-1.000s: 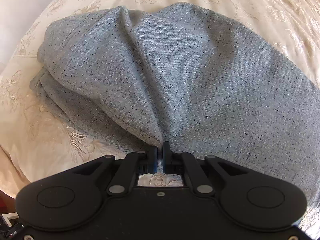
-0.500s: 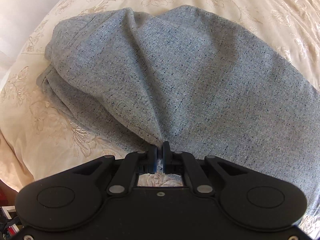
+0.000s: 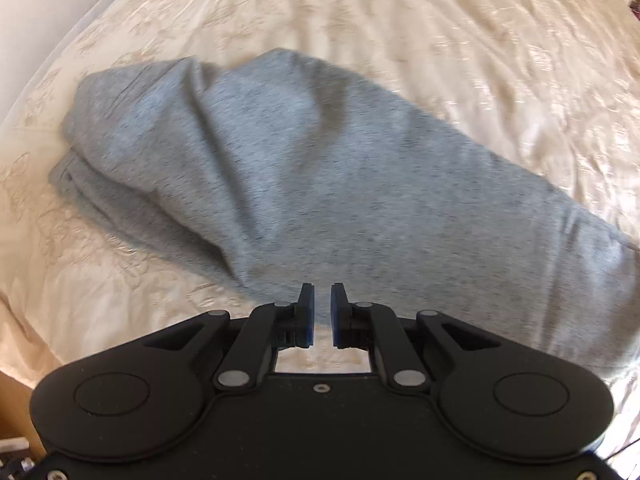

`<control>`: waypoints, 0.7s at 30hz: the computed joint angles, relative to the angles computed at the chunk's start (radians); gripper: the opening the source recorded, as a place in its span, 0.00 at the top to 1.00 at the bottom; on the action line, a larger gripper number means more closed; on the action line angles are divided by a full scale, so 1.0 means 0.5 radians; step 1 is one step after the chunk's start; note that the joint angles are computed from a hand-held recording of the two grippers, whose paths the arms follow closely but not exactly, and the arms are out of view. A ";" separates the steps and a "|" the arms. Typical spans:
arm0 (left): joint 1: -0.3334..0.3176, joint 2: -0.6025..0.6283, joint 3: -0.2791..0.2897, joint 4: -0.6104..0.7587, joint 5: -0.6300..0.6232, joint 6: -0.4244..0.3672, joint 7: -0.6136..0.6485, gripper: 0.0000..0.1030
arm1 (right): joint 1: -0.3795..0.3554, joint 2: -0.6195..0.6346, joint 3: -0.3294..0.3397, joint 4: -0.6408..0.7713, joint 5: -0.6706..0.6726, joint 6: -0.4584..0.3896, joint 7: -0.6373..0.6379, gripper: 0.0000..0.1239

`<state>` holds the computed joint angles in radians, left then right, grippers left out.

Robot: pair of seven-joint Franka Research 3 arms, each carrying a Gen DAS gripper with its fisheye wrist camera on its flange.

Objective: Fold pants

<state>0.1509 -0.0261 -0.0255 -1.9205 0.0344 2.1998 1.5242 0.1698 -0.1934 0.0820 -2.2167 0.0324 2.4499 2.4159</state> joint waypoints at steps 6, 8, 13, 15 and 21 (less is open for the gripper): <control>-0.136 0.133 -0.119 0.147 -0.326 -0.046 0.207 0.86 | 0.048 0.157 -0.010 0.127 -0.001 0.075 -0.184 0.73; -0.185 0.186 -0.159 0.175 -0.337 -0.022 0.257 0.85 | 0.061 0.171 -0.030 0.127 0.069 0.103 -0.258 0.73; -0.246 0.313 -0.208 0.325 -0.343 -0.092 0.202 0.84 | 0.105 0.238 -0.053 0.166 0.297 0.199 -0.572 0.77; -0.259 0.334 -0.220 0.367 -0.339 -0.073 0.210 0.84 | 0.137 0.275 -0.039 0.212 0.344 0.217 -0.752 0.78; -0.262 0.467 -0.239 0.579 -0.361 -0.078 0.210 0.84 | 0.242 0.434 0.014 0.383 0.556 0.135 -1.255 0.78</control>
<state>0.0200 0.2075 -0.1451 -1.6307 -0.1461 2.1608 1.6289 0.2908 0.0238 0.0890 -2.0251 0.3107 2.5172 1.7885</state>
